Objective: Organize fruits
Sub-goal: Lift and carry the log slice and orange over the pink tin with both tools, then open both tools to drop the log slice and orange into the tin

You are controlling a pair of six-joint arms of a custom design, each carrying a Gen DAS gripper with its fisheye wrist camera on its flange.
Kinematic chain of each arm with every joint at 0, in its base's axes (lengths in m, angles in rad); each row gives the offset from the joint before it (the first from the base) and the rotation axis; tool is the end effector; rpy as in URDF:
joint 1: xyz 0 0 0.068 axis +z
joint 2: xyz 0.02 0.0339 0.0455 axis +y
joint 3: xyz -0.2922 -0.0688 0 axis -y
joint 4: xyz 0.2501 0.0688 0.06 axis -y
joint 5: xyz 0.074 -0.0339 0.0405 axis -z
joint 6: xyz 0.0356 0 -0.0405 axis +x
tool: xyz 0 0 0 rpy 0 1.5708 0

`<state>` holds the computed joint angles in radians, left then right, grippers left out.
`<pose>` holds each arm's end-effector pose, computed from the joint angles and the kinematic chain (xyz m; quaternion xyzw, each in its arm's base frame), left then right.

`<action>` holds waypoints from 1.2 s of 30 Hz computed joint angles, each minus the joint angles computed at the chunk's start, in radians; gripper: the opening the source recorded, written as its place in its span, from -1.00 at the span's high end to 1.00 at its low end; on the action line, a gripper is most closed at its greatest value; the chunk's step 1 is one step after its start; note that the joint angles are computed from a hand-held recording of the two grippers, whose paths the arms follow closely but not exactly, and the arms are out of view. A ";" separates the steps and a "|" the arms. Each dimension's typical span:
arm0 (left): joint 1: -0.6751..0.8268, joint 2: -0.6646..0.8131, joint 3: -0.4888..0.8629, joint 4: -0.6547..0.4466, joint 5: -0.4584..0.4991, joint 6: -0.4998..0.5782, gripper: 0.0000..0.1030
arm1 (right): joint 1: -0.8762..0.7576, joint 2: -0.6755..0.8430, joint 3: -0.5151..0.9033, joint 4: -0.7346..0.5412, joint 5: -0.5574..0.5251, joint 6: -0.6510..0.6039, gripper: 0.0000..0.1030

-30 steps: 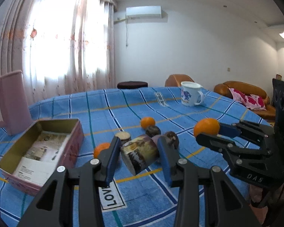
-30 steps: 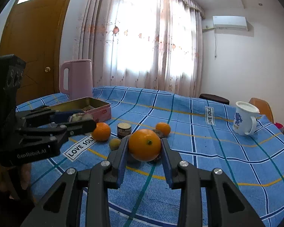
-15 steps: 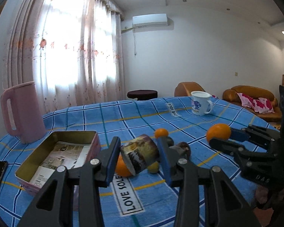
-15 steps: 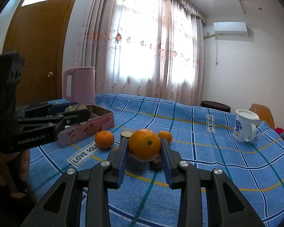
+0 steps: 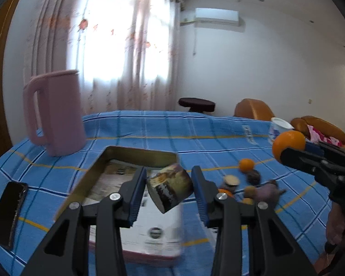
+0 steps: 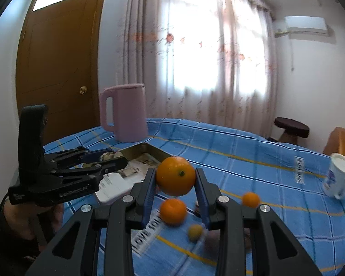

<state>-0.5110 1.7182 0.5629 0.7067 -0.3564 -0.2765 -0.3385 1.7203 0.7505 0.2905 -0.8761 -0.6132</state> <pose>0.2813 -0.1435 0.1514 0.0038 0.8386 -0.0623 0.5412 0.3201 -0.0837 0.1693 -0.2930 0.7844 0.1614 0.5224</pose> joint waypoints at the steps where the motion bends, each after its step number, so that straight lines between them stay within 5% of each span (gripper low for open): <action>1: 0.017 0.001 0.003 -0.006 0.015 0.000 0.18 | 0.019 0.003 0.008 -0.006 0.013 0.004 0.31; 13: 0.198 0.072 0.114 -0.144 0.137 0.045 0.18 | 0.282 0.162 0.173 -0.055 0.259 0.081 0.31; 36: 0.252 0.128 0.179 -0.232 0.176 0.070 0.16 | 0.411 0.282 0.255 -0.144 0.414 0.040 0.31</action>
